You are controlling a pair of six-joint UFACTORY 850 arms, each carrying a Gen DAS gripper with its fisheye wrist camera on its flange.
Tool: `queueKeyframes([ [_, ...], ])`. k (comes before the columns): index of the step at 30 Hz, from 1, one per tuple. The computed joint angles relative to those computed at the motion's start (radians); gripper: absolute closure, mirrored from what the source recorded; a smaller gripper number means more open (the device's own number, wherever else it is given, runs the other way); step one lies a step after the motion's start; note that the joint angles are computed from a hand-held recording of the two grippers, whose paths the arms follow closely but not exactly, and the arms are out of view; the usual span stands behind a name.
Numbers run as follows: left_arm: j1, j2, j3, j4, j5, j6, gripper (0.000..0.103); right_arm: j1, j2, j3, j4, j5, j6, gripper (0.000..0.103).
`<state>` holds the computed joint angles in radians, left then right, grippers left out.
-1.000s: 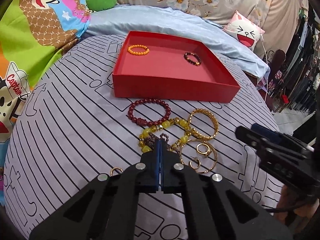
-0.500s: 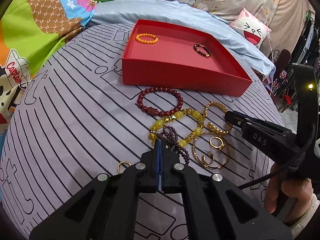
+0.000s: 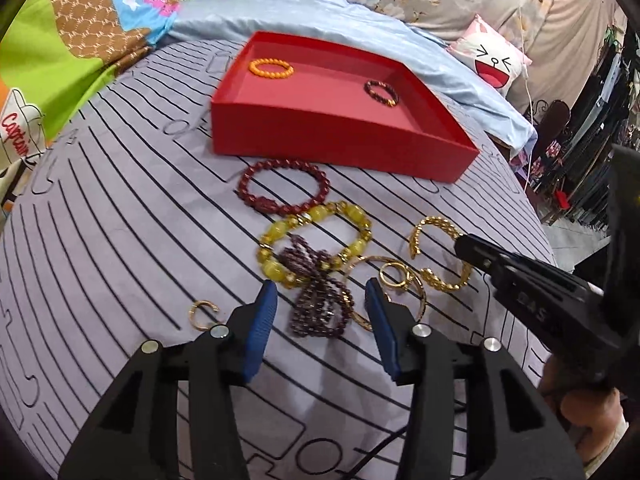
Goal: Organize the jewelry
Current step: 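Grasp gold twisted bangle with right tool while left tool holds purple bracelet, then carry purple bracelet with left tool while right tool carries gold bangle to tray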
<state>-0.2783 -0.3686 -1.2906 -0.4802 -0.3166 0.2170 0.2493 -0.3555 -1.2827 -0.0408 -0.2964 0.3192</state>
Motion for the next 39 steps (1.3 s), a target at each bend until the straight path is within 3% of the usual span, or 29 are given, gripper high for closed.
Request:
queueKeyframes([
  [4,-0.005,-0.018,-0.009,0.007,-0.005,-0.016,0.062,-0.003,0.027,0.033,0.002,0.002,0.001,0.099],
  [9,0.006,-0.020,-0.012,-0.091,-0.031,0.078,0.089,-0.004,0.057,0.067,0.029,0.012,-0.017,0.099],
  [11,0.009,-0.016,-0.008,-0.125,-0.040,0.114,0.093,-0.003,0.068,0.078,0.036,0.015,-0.022,0.099],
  [21,0.010,0.048,0.022,-0.187,-0.031,0.198,0.095,0.004,0.136,0.117,0.037,0.032,-0.035,0.099],
  [28,0.015,0.078,-0.028,-0.187,-0.024,0.230,0.095,0.008,0.169,0.089,-0.040,0.057,-0.006,0.099],
  [31,0.020,0.063,-0.087,-0.173,-0.023,0.234,0.095,-0.001,0.161,0.048,-0.077,0.072,-0.003,0.099],
  [34,0.023,0.028,-0.160,-0.156,-0.018,0.233,0.095,-0.020,0.127,-0.017,-0.014,0.076,-0.085,0.099],
  [39,0.017,-0.099,-0.334,0.049,-0.030,0.058,0.095,-0.042,0.010,-0.173,0.037,0.046,-0.143,0.099],
])
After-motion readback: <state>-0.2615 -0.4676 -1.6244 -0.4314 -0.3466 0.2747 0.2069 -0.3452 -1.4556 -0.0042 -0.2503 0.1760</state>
